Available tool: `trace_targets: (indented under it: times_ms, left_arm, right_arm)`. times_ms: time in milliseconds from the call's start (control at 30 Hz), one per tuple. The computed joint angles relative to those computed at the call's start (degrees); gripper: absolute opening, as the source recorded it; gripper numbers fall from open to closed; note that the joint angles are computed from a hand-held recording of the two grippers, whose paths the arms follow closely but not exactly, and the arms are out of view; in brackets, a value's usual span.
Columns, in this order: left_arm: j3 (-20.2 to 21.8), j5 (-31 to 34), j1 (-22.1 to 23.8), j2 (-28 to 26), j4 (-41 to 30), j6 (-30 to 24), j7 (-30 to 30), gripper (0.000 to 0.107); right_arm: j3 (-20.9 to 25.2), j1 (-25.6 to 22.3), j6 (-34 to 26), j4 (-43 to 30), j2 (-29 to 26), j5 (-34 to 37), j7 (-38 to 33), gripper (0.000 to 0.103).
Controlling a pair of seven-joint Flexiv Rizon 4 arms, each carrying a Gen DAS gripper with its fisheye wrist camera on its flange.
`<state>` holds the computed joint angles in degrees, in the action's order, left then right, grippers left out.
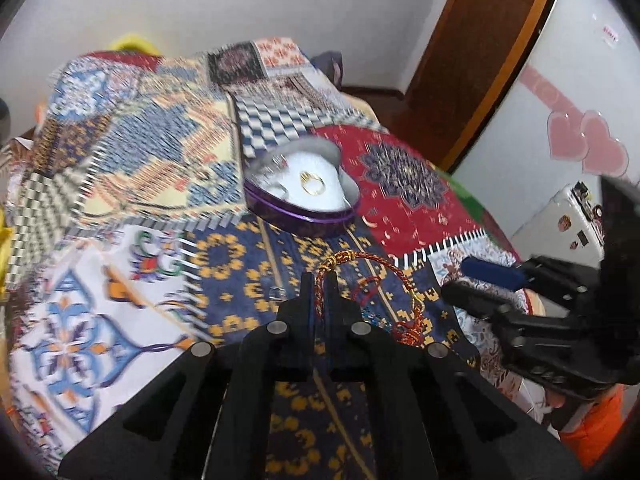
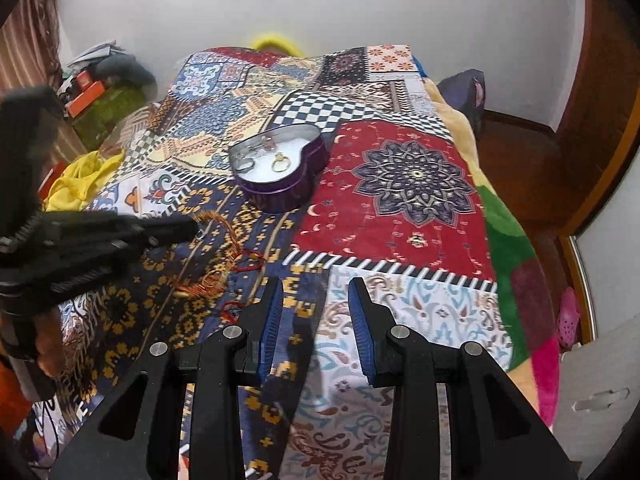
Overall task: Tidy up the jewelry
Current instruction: 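Grasp a red beaded bracelet on the quilt with the right tool, then lower the red bracelet into the heart tin and open the right tool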
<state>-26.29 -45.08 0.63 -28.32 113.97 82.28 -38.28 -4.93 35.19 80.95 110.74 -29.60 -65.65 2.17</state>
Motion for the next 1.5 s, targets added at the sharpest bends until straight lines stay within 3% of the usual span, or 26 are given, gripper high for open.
trace_targets:
  times_ms: [200,400,500,567,633,667,833,1033,1267,1367,1500]
  left_arm:
    - [-3.2,-1.9,3.6,2.5,4.3,6.2,2.4,0.002]
    - [-2.7,1.9,5.7,2.2,6.3,5.9,-0.5,0.002]
    - [-5.9,2.4,8.8,1.9,7.6,6.7,-0.9,0.002]
    - [-7.6,3.3,10.5,1.6,8.0,7.2,-1.4,0.002]
    - [-8.8,4.4,11.5,1.5,8.2,7.6,-2.2,0.002]
    - [-9.1,5.1,11.9,1.4,8.1,7.8,-2.6,0.002]
    - [-11.4,8.5,13.9,0.9,7.6,8.8,-4.6,0.002]
    - [-12.0,12.8,14.6,0.1,5.6,9.4,-7.6,0.002]
    - [-10.9,17.9,13.8,-1.6,2.0,9.5,-11.6,0.002]
    - [-9.8,20.3,12.8,-2.4,-0.1,9.3,-13.2,0.002]
    - [-8.1,22.6,11.2,-3.8,-3.1,8.9,-14.7,0.002]
  right_arm:
    - [1.8,0.2,0.8,-2.7,-2.8,4.8,-5.3,0.03]
    - [4.8,1.0,-1.8,-5.5,-5.8,13.9,-15.7,0.03]
    - [-1.5,5.7,0.1,-4.3,-5.6,12.0,-11.6,0.03]
    - [-2.9,6.6,0.8,-4.3,-5.8,11.7,-11.1,0.03]
    - [-2.6,6.6,0.4,-4.7,-6.0,12.3,-12.6,0.02]
    - [-1.4,5.9,-0.1,-5.2,-6.3,13.4,-14.4,0.009]
    - [-0.9,5.5,1.5,-5.5,-6.4,17.1,-17.1,0.007]
    - [-10.6,11.1,5.4,-3.1,-3.8,14.2,-11.8,0.007]
    - [-24.8,17.9,11.1,-2.1,-1.2,1.5,1.0,0.007]
    - [-29.2,19.5,13.0,-3.3,-1.0,-4.6,6.7,0.007]
    - [-31.3,19.1,13.8,-6.1,-1.5,-10.9,12.4,0.007]
